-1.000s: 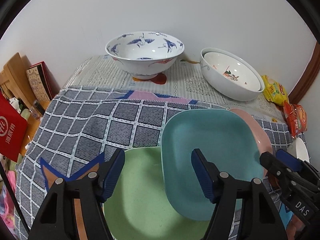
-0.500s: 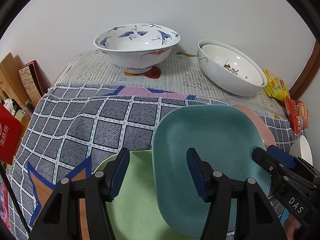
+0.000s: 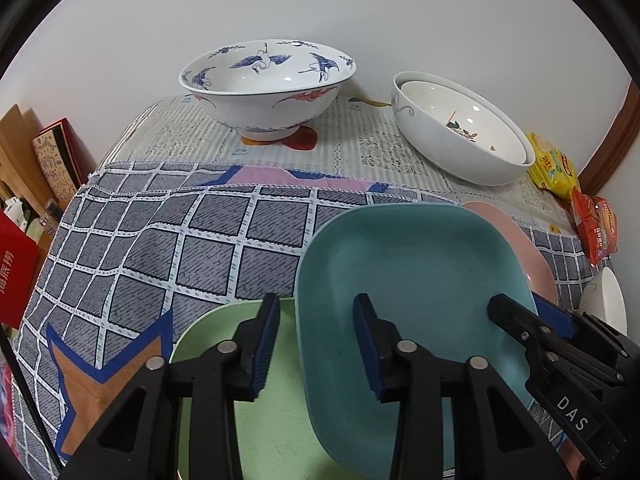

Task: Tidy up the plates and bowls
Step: 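Close the left gripper on the rim of the teal plate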

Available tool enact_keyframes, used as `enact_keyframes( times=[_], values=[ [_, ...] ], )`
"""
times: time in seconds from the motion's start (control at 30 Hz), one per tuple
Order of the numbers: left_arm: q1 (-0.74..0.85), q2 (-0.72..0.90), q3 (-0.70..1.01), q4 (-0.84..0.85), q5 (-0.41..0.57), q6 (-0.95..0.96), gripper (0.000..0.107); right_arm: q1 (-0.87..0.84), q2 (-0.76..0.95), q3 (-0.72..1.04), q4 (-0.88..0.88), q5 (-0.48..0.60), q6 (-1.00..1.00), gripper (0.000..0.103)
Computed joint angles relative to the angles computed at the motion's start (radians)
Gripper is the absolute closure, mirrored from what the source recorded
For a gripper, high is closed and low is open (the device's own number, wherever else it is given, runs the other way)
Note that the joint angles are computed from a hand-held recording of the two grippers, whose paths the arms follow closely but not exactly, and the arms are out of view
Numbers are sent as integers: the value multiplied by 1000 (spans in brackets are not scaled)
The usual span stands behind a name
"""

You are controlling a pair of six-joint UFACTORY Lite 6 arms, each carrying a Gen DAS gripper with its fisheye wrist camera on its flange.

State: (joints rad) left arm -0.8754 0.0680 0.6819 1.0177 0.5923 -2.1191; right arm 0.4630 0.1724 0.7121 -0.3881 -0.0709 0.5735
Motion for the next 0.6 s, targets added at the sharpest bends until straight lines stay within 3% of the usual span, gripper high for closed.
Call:
enact_keyframes(
  times=[0.33,0.43,0.6],
  values=[
    [-7,12,15,13,5,-6,88,-2,3,-4,-229,-31,229,89],
    [-3,2,3,20,-3,-16,92,0,7,0,-202,-24,200,91],
    [-4,-13,-12,31,-7,-39,94,-1,21,19,-441,-10,435,90]
  ],
)
